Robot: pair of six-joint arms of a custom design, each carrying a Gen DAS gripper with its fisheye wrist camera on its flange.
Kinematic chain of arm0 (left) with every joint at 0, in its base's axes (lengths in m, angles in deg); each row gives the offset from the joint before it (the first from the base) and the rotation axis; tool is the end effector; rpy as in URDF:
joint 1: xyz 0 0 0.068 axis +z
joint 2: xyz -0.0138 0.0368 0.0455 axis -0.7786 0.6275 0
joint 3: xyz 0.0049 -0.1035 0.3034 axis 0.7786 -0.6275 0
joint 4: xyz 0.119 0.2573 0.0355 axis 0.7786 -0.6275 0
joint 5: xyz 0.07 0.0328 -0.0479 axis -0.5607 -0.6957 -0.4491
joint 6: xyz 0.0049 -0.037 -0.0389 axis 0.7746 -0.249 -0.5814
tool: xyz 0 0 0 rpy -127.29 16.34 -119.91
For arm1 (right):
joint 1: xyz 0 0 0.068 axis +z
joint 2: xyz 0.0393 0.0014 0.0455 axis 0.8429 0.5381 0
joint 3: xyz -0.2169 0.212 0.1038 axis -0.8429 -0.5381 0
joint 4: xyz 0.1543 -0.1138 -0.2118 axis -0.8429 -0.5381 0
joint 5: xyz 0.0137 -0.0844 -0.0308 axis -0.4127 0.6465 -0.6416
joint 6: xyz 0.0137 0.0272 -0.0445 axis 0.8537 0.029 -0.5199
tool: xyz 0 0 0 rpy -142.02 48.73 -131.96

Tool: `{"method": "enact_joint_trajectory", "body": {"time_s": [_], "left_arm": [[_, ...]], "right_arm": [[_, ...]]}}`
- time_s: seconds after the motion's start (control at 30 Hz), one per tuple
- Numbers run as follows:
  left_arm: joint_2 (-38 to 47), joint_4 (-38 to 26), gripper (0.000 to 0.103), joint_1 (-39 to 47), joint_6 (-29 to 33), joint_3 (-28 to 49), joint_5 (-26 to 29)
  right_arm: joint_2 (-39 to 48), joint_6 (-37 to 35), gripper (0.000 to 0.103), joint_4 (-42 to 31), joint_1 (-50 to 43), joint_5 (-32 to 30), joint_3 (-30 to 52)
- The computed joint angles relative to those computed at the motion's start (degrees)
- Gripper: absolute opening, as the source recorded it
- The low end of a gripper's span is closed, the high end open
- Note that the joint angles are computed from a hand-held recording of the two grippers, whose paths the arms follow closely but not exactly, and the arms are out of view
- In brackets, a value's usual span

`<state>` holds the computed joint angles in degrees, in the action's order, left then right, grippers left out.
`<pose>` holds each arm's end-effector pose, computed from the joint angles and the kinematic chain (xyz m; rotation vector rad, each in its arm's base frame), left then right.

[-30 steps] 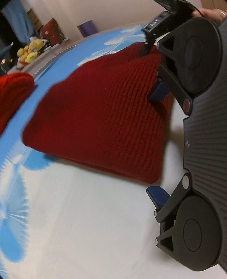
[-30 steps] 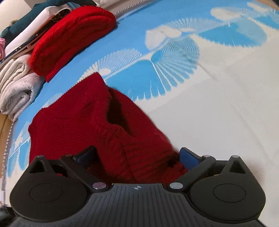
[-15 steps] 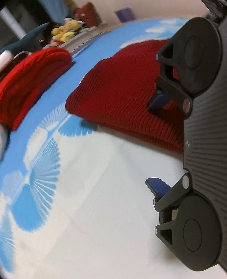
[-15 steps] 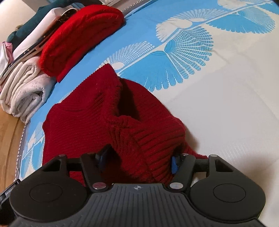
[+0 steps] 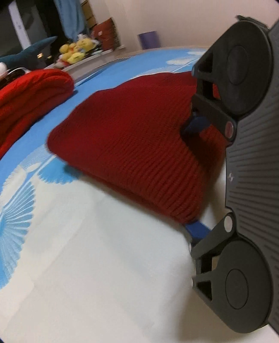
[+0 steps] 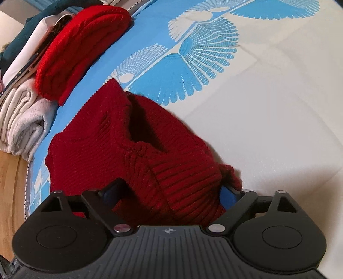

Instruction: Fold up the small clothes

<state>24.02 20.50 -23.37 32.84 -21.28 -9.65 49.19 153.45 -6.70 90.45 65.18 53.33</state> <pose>0.2715 0.1171 0.1503 -0.1770 2.6947 -0.8765 0.1440 0.0806 0.1208 1.1893 2.1977 0.5129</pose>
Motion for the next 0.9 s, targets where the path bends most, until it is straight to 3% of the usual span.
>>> {"method": "enact_joint_trajectory", "body": {"time_s": [0.13,0.23,0.37,0.5,0.6,0.7,0.8,0.9], "left_arm": [[-2.28,8.74,0.072,-1.89,-5.51,-0.93,-1.11],[-0.77,5.76,0.072,-1.35,-5.14,1.02,-1.15],[-3.41,5.81,0.072,-1.63,-1.71,-1.03,-1.73],[-2.91,2.46,0.072,-1.77,1.51,-1.23,-1.21],[-2.69,2.1,0.074,-1.96,2.93,-1.0,-1.23],[-5.1,5.36,0.08,-1.32,0.76,-1.66,-3.82],[-10.88,11.17,0.084,-2.5,1.17,-3.79,-10.43],[-18.03,18.89,0.085,-8.27,3.51,-7.9,-19.54]], "right_arm": [[2.56,0.6,0.065,1.83,2.21,-0.01,1.75],[3.73,0.23,0.065,0.82,2.93,1.73,3.08],[3.96,-0.06,0.061,5.87,-1.0,0.08,0.54],[5.16,-3.52,0.055,4.11,-0.44,5.55,2.14],[5.79,-3.83,0.06,5.19,-2.78,4.08,1.67],[3.31,-1.65,0.082,-4.1,-2.1,5.33,4.35],[-0.34,-3.58,0.084,-19.26,4.44,13.46,9.75],[-0.12,-7.14,0.086,-27.55,12.17,20.65,14.56]]}}
